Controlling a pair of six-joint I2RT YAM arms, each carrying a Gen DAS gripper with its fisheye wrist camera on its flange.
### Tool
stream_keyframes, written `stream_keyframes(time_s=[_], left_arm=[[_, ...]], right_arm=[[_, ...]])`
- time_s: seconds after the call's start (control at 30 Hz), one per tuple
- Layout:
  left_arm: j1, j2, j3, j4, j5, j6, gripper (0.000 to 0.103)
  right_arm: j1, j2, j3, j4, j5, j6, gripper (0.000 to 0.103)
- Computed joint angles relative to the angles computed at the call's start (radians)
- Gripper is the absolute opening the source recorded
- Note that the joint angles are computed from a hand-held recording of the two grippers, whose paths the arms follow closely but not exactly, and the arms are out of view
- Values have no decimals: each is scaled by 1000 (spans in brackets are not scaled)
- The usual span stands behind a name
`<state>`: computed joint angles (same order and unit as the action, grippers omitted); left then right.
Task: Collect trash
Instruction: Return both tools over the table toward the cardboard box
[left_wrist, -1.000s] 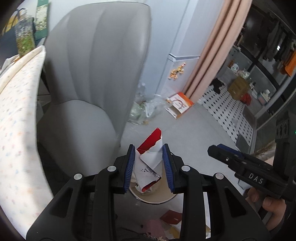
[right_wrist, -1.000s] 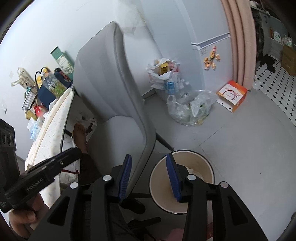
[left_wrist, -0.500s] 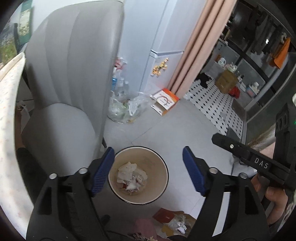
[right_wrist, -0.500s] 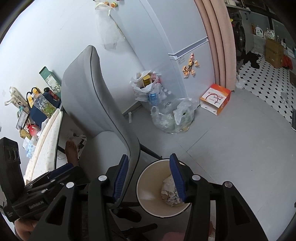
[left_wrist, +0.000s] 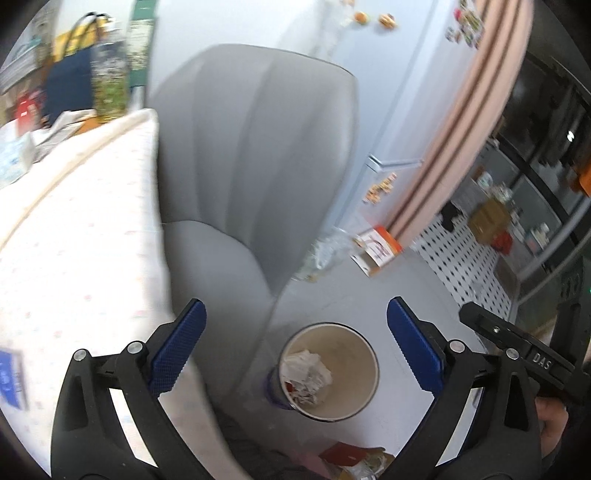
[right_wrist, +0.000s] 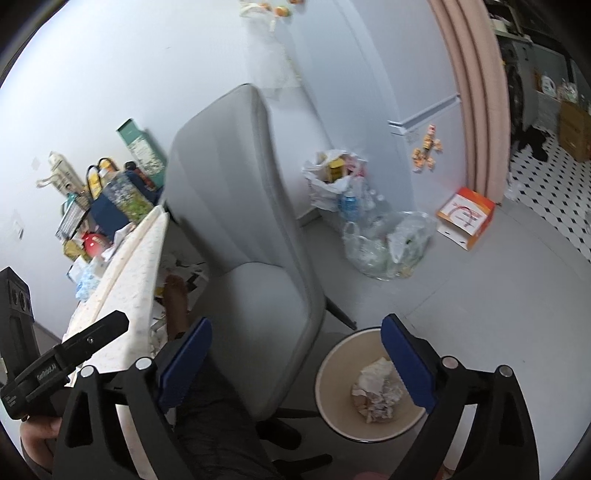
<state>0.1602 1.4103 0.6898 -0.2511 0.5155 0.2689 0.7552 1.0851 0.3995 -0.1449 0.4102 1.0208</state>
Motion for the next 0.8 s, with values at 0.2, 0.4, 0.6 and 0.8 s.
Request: stream_keyframes(time_s=[0.2,0.4,0.6,0.8], left_arm=[[209,23,70,-74,74,87,97],[404,91,167,-134,135,163,97],[562,218,296,-187,186,228,97],[665,322,402,-212,204,242,97]], right_arm=[[100,191,149,48,20,-4,95],[174,365,313,57,27,-21,95],[227,503,467,29,30,-34,95],[257,631,628,-14,24,-59,95]])
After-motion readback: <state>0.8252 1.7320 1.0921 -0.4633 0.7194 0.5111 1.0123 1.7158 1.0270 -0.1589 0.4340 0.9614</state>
